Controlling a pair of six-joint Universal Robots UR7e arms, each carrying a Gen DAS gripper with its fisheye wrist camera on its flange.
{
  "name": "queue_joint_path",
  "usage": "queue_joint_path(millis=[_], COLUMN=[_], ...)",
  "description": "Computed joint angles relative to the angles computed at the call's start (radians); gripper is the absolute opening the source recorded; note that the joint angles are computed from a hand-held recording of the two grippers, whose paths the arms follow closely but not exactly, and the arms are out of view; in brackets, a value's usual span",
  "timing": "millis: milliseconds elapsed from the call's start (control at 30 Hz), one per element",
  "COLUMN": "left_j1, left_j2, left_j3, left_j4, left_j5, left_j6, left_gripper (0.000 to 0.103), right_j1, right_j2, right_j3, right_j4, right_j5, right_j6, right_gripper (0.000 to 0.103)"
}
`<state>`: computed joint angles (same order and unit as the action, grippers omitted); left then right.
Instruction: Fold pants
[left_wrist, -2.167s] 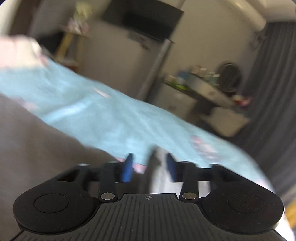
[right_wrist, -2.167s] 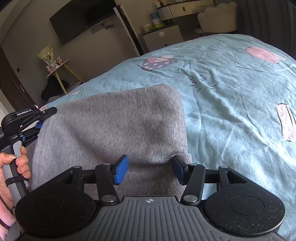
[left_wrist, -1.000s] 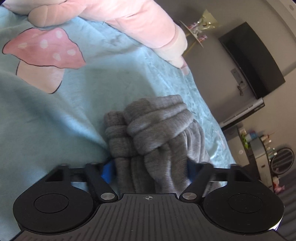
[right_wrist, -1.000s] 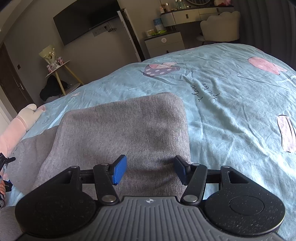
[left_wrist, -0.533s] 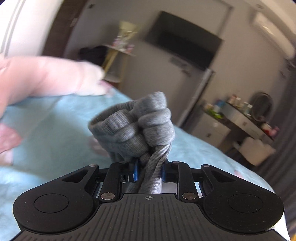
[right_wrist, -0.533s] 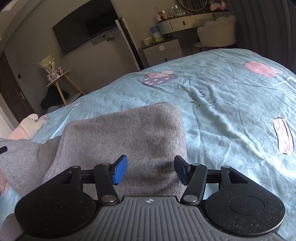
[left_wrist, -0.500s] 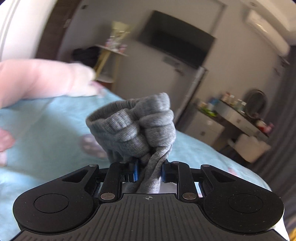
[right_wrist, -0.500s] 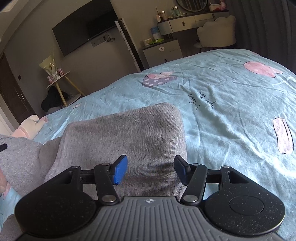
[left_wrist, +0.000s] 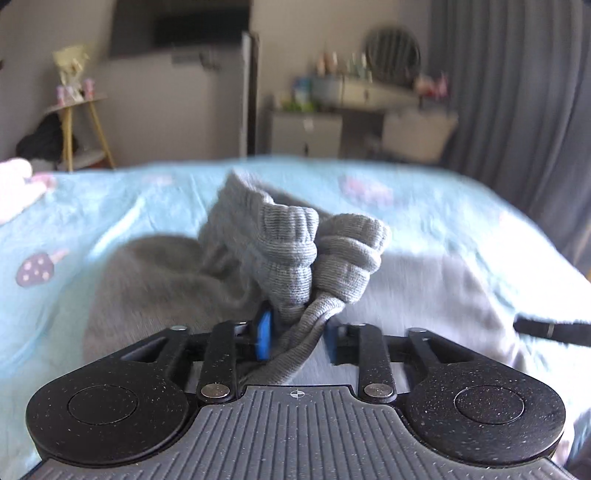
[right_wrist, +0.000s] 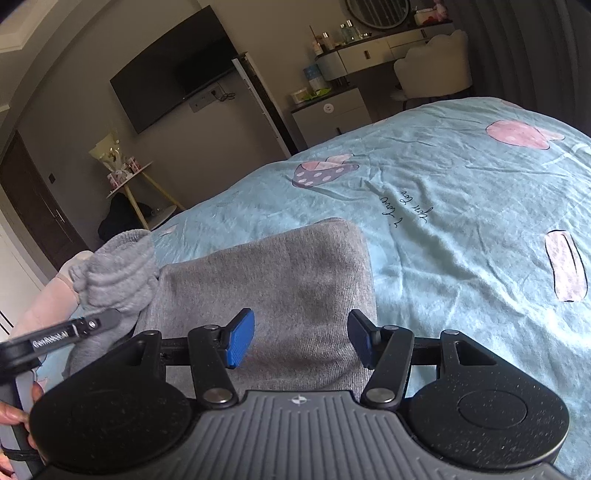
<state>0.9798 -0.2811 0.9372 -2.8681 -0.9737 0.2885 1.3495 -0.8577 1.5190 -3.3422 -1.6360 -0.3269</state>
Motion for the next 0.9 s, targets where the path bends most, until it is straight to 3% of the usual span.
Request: queue_joint_path(millis=[33,67,100,167,267,433,533,600,767,900], left_j1=[0.003,0.005,0.010,0.022,0.006,-0.021,-0.008,0.006,0.036,0.059], left_j2=[-0.009,-0.028,-0.047,-0.085,-0.128,-0.141,-0.137,-0.140,-0.157,-0.170], left_j3=[0.000,0.017,0.034,0.064,0.134,0.172,0.182,0.189,0.192,0.191], left_j4=[0.045,0.078,0.102,0.126,0.064,0.013,0.018,0.039,0.046,0.073], left_j5=[-0.018,-0.055,-0.101,-0.174,-0.103,0.152,0.238,0.288,0.269,0.209], left_j6=[-0.035,-0.079,-0.115,-0.154,-0.158,-0.196,-0.257,-0.310,-0.404,-0.489], left_gripper=[0.052,0.071,0.084,0.087,0.094,0.095,0.095,0.094,0.094,0.093], right_j1=[-0.001,-0.003,-0.006,-0.012,-0.024,-0.012,0.004,0.014,0.047,0.063], right_j2=[-0.002,-0.002,-0.004,-0.008,-0.018,0.011,0.054,0.093,0.217,0.320], right_j3=[0.000,-0.001,-0.003,-0.009,-0.028,-0.125,-0.217,-0.294,-0.522,-0.712], right_j4=[0.009,0.018,0.031,0.070,0.168,0.350,0.453,0.528,0.721,0.873], right_j5=[0.009,0.017,0.029,0.053,0.112,0.168,0.193,0.206,0.162,0.150], right_j6=[-0.002,-0.005,-0.006,0.006,0.032,0.053,0.063,0.086,0.094,0.086], right_gripper=[0.057,0.057,0.057,0.057,0.059,0.063,0.070,0.081,0.088,0.091])
